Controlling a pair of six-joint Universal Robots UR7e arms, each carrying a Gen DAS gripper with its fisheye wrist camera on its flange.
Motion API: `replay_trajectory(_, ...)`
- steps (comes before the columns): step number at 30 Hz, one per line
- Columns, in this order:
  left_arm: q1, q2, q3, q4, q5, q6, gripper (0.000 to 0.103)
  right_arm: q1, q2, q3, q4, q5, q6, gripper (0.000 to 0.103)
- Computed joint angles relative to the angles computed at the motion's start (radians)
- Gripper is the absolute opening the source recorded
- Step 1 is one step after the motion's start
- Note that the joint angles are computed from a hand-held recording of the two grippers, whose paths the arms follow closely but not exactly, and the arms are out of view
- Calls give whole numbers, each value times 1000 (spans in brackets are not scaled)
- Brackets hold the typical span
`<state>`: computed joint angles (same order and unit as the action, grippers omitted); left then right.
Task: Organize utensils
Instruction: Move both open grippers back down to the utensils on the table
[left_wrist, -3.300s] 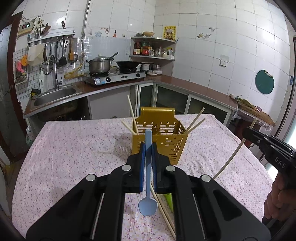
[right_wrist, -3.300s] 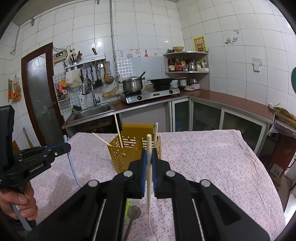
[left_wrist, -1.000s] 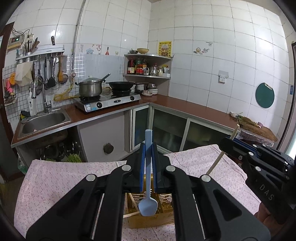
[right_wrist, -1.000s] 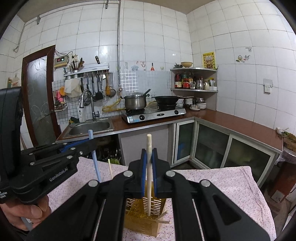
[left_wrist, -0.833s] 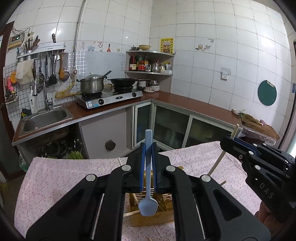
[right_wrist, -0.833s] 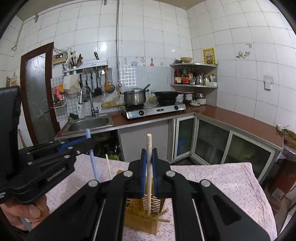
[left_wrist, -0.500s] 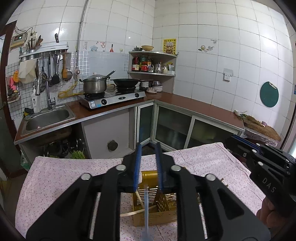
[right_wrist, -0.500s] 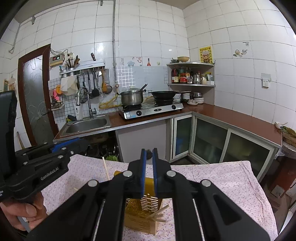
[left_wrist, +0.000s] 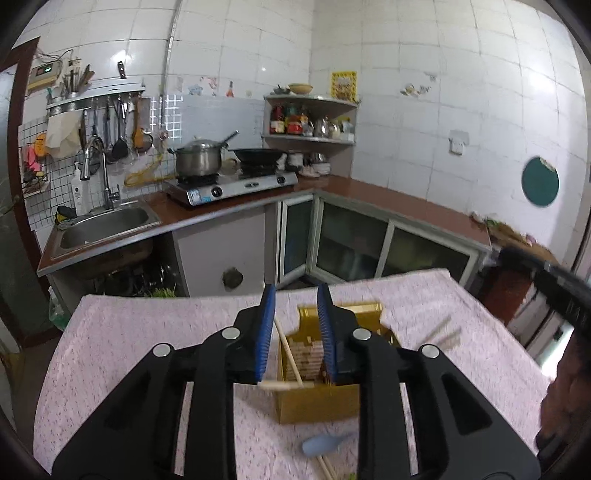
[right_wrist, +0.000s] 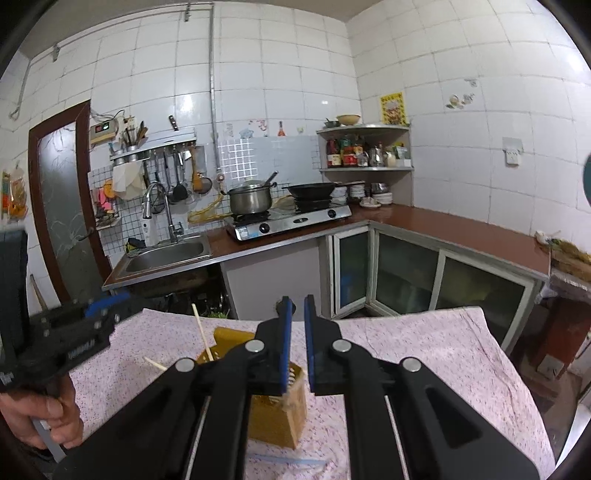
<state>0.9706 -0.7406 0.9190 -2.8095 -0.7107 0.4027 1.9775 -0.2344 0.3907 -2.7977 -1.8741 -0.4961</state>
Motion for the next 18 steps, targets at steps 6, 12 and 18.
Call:
replay_trajectory(6, 18, -88, 196, 20, 15, -119, 28, -40, -121, 268, -68, -61, 37, 8)
replay_trajectory(12, 43, -175, 388, 141, 34, -309, 29, -91, -209, 510, -81, -109, 99, 28)
replay_trajectory(18, 70, -201, 468, 272, -19, -450, 29, -117, -238, 622, -78, -108, 144, 28)
